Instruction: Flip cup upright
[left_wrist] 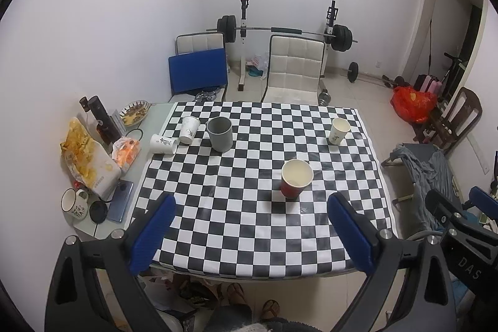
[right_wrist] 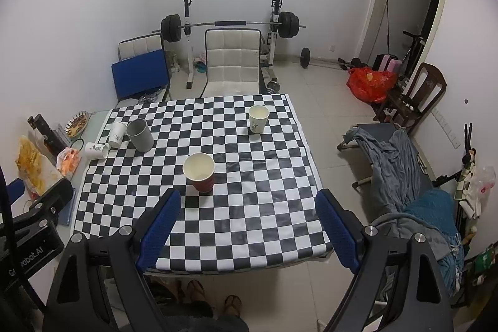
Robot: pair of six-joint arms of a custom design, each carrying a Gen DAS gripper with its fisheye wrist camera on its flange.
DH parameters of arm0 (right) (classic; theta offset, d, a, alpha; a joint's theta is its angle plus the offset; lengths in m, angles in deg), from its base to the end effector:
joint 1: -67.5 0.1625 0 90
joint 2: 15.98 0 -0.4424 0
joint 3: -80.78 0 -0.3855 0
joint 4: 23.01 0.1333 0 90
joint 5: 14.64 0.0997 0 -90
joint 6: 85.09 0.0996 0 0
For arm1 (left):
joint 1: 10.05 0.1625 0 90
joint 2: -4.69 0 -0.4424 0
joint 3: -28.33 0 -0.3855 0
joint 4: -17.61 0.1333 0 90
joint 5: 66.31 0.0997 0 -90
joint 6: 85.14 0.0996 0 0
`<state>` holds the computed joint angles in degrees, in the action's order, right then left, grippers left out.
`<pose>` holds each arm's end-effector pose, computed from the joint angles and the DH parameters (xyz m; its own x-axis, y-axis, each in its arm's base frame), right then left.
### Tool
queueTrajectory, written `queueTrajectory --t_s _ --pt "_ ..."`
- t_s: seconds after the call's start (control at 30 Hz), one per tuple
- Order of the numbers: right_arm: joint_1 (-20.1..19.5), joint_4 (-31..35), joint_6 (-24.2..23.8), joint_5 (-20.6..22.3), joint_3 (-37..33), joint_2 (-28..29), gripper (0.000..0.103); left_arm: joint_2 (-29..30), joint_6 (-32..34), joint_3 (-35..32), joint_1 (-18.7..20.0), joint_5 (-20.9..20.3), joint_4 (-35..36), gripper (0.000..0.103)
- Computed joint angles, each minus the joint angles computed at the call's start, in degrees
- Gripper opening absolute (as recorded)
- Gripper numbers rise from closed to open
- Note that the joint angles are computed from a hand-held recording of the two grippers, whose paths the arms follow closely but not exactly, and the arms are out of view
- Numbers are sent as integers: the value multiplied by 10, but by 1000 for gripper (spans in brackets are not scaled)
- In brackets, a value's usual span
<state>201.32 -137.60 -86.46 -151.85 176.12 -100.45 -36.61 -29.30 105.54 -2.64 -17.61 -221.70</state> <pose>0.4133 -0.3437 0.4881 -0.5944 -0.3614 0.7184 -0.6870 0.6925 -0.2201 -0.5062 -0.2665 0.2902 -0.6088 -0.5046 -0.6122 0.1957 0.6523 -0.7322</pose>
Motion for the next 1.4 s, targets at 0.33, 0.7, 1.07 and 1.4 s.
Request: queueTrajectory --t_s 0.33,0.7,1.07,1.4 --pt "5 20 7 3 -7 -3 90 2 -6 -4 0 1 8 99" --pt "13 31 17 4 -7 -6 90 5 -9 -7 0 2 11 99" --pt "16 35 22 5 -9 -6 90 -6 -15 0 -4 1 23 99" --pt "16 34 22 6 -9 -6 90 -6 -16 0 -6 2 22 99"
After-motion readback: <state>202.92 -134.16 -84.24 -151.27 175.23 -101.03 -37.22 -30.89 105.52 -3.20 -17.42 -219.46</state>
